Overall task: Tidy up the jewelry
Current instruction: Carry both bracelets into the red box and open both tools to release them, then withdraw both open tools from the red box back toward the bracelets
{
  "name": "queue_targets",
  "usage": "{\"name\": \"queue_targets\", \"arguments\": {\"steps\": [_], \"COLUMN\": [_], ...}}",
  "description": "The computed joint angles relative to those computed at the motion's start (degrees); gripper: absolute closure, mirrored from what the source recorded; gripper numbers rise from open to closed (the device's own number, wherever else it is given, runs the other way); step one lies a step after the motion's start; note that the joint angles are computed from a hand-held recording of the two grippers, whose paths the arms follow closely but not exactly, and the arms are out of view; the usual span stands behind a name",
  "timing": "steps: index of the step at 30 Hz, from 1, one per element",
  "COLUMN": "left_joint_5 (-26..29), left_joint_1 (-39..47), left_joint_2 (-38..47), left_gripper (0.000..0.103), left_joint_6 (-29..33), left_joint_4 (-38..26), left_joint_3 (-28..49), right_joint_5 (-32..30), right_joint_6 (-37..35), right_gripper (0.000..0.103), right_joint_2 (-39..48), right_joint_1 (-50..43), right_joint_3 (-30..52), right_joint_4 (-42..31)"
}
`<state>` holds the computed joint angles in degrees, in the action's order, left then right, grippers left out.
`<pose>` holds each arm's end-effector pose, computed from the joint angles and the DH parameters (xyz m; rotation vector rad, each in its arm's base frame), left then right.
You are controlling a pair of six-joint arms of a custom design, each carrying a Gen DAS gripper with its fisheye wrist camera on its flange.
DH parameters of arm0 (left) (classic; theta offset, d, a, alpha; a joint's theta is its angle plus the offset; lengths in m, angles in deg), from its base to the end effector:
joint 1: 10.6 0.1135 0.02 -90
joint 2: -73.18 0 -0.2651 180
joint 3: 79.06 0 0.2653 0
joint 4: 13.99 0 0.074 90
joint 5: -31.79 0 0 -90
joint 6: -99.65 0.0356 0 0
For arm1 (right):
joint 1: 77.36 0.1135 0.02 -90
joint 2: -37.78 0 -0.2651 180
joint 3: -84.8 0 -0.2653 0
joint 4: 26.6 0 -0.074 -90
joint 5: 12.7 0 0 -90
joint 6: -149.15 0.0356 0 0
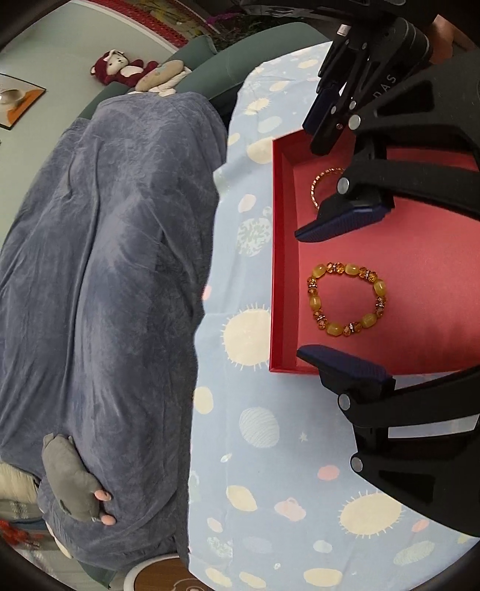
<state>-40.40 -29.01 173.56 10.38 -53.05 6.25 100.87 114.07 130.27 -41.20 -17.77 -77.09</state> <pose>0.3639 -0.1326 0.2179 0.5456 2.4664 -0.5161 0.2763 0.1843 0.2123 0.5304 2.5023 0.0217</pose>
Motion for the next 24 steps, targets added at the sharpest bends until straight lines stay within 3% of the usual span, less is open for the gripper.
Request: {"name": "queue_targets", "arguments": {"steps": [4, 6, 11, 18, 24], "left_joint_5": [1.3, 1.3, 0.3, 0.9, 1.1], "left_joint_1": [2.2, 3.1, 5.4, 9.8, 12.7], "left_joint_2": [-8.1, -13.0, -27.3, -45.5, -59.3], "left_gripper": [0.04, 0.038, 0.037, 0.034, 0.034], "left_joint_6": [0.5, 2.2, 7.7, 14.7, 19.8], "left_joint_4": [-2.1, -3.6, -7.0, -15.9, -24.8], "left_joint_3": [-3.9, -6.8, -17.3, -31.9, -42.5], "right_joint_5": [4.6, 7.7, 11.3, 9.5, 4.9], "right_joint_6": [5.4, 9.8, 28.1, 56.0, 68.8], "right_gripper": [0.058, 0.057, 0.055, 0.055, 0.055], "right_joint_2": [-6.9, -9.6, -13.7, -6.9, 1.8], "right_joint_1": [5.6, 10.1, 24.3, 45.2, 56.0], "right_joint_3": [-1.3, -1.8, -4.6, -4.2, -1.4], "right_joint_4": [-6.2, -10.8, -21.2, -31.5, -31.4]}}
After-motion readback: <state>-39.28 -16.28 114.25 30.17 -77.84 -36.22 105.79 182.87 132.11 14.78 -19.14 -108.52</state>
